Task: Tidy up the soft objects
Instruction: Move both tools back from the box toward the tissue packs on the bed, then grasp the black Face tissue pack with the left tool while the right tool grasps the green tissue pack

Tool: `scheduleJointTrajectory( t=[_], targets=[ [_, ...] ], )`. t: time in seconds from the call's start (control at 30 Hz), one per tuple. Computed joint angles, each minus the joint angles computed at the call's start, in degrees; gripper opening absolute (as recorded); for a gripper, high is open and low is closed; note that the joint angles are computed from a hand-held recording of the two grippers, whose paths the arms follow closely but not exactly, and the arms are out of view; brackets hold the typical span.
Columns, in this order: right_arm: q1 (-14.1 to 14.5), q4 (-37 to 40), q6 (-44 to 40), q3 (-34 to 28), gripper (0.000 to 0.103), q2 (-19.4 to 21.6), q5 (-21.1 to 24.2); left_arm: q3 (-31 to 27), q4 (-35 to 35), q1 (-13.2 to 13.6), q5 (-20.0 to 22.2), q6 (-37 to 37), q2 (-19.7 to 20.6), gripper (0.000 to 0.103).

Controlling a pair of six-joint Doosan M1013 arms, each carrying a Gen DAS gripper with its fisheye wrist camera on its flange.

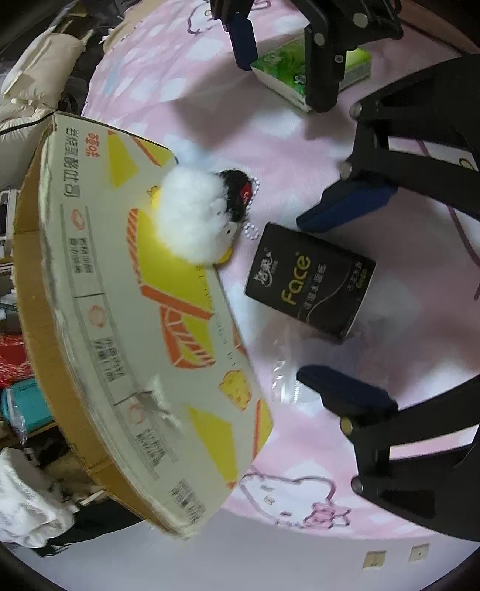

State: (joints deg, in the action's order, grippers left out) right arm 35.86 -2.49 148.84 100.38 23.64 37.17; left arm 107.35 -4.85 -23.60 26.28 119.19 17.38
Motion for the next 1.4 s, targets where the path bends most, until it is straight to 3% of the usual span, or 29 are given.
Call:
scheduleJointTrajectory(
  t=[0.2,0.43,0.57,0.63,0.7,0.77,0.83,1.17,1.27,1.4],
  targets=[
    [0.06,-0.11,0.13,-0.13,0.102,-0.02,0.48,0.54,-1.80,-0.65,0.10,2.89,-0.75,0.050],
    [0.06,-0.14,0.56,-0.86,0.101,0.52,2.58,0.97,-2.07,-0.60,0.34,1.50,-1.37,0.048],
    [-0.06,1.37,-1.13,-1.47,0.095,1.13,3.23,0.36,-2.63,0.11,1.68,0.32,-1.33,0.048],
    [0.03,1.48,-1.94,-1.46,0.085,1.14,3.46,0.52,-2.54,0.22,1.84,-0.42,-1.51,0.048],
    [0.22,1.23,-2.35,-1.88,0.066,1.35,4.09,0.51,-2.54,0.45,2.04,-0.85,-1.70,0.048],
    [0.27,0.78,-2.16,-1.83,0.058,1.23,3.60,0.38,-3.05,0.97,2.16,-0.77,-1.81,0.048],
    [0.45,-0.47,-0.95,-1.46,0.058,0.86,2.63,0.31,-4.63,1.36,2.64,-0.39,-1.97,0.048],
    [3.35,-22.13,15.06,-0.74,0.056,-1.49,-1.47,1.76,-9.26,2.40,0.36,1.11,-4.33,0.042],
    [4.28,-29.67,21.05,-0.75,0.056,-1.81,-2.17,2.11,-10.85,2.73,-0.24,2.07,-5.12,0.017],
    [4.75,-36.72,26.62,0.96,0.056,-3.43,-3.71,1.57,-13.81,3.55,1.53,3.77,-4.87,0.017]
  ],
)
